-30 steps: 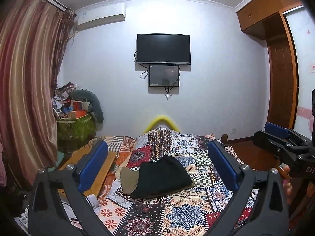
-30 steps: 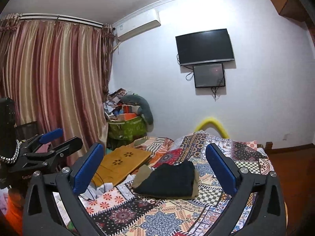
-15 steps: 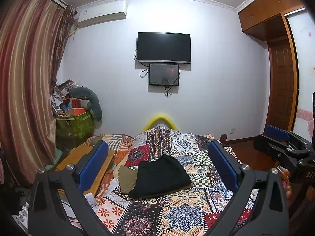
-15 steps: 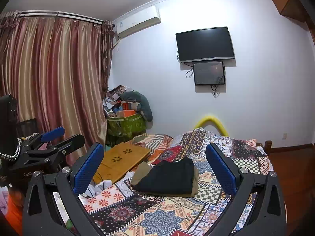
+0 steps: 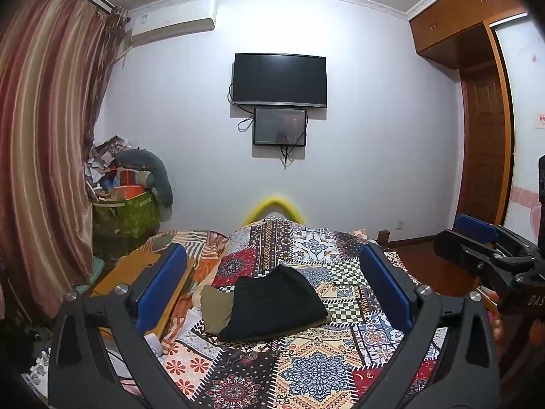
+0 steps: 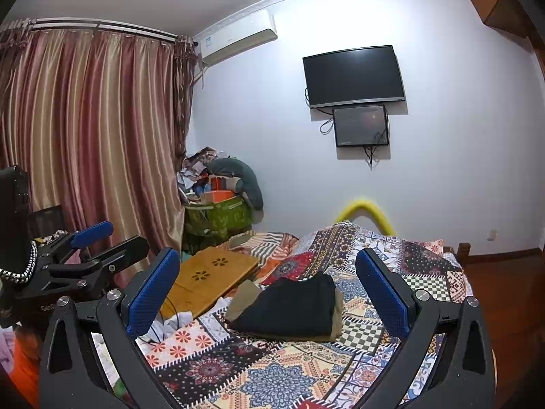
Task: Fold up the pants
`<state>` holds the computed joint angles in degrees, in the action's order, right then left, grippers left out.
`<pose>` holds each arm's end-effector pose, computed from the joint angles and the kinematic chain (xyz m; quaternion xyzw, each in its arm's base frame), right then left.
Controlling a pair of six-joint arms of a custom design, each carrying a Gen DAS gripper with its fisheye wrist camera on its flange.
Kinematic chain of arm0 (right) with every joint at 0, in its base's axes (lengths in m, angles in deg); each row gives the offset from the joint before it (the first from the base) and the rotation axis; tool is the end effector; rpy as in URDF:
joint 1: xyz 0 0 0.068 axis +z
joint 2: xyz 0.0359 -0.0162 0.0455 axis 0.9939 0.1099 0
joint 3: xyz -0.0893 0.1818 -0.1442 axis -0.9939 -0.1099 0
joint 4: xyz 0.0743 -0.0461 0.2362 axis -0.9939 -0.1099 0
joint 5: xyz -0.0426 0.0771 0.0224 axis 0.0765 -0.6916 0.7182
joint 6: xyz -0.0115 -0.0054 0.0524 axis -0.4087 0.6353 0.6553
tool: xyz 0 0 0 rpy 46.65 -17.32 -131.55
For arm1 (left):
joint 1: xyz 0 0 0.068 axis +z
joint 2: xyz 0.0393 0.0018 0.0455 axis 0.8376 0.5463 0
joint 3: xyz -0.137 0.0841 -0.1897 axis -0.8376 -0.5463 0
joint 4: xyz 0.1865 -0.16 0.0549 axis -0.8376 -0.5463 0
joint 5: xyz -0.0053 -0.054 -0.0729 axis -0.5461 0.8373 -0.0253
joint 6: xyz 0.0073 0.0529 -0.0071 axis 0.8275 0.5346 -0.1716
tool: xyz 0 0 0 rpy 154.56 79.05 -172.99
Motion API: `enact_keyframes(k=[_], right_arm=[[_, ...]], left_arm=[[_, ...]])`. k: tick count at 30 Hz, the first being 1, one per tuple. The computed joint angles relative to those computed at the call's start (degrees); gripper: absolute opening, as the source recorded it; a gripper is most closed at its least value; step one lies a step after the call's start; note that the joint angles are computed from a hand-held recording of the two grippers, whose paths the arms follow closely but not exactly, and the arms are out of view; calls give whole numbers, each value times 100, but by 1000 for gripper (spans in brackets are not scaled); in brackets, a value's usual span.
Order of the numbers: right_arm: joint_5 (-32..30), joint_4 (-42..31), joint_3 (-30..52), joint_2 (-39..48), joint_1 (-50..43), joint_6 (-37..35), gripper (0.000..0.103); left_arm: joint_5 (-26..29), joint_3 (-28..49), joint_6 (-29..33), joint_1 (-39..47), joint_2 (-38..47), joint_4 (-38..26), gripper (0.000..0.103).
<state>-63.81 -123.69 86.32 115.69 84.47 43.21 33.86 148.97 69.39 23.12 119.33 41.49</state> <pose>0.2304 0.0279 0.4977 -0.2639 0.7322 0.2794 0.5623 0.1785 -0.0885 0.4680 -0.1044 0.7698 0.0670 0.6261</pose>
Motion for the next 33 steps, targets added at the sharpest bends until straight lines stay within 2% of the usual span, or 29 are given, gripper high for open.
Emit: enact_keyframes(k=[29,33], right_arm=[[16,-130,165,81,-29,-50,103],[-49,-99,134,67,-75,-41,103]], left_arm=[[22,112,-35,-74,63,-31,102],[307,212,-41,24,110,-135,102]])
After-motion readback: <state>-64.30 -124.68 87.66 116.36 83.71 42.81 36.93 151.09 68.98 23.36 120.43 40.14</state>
